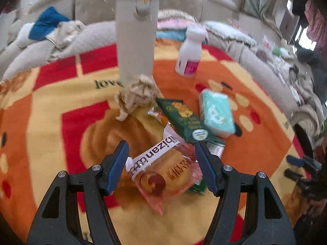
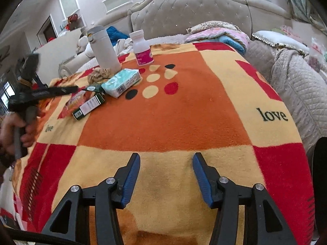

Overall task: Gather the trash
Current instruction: 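Move both open tools back over the bed, then grasp the pink-wrapped pastry packet with the left tool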

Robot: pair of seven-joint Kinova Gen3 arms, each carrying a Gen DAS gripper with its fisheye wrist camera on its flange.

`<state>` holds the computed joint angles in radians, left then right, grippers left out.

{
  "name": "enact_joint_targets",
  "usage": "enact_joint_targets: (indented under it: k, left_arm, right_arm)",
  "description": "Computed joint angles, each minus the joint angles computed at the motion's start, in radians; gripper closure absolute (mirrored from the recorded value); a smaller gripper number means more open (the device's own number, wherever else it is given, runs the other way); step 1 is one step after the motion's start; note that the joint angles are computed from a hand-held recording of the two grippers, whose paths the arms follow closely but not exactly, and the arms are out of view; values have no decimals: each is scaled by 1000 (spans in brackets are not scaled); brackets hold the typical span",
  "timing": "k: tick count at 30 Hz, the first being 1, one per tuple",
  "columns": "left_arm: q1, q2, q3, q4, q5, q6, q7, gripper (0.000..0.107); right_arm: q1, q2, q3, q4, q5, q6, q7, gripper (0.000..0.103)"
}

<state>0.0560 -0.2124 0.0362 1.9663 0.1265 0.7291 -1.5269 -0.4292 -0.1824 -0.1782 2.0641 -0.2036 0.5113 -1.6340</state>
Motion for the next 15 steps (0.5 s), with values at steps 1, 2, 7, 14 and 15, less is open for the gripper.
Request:
enact_joint_targets:
  k: [1, 2, 7, 14, 15]
  left_arm:
    - [2, 18, -5, 0, 8, -5, -12, 41]
    - [10, 26, -20, 8, 29, -18, -26, 40]
    - [10, -24, -40, 41, 95, 2, -34, 40]
    - [68, -236, -21, 148, 142, 70, 6, 40]
    - [79, -257, -14, 160, 154, 76, 10, 39]
  right_arm:
    - [-14, -1, 26, 5, -36, -3, 34, 51]
    - [-26, -2, 51, 8, -73, -5, 67, 51]
    - [-11, 2, 43, 6, -97, -6, 87, 51]
    - [-3, 6, 34, 3, -96, -6, 88, 51]
    - [-1, 6, 31, 3, -93, -6, 85, 51]
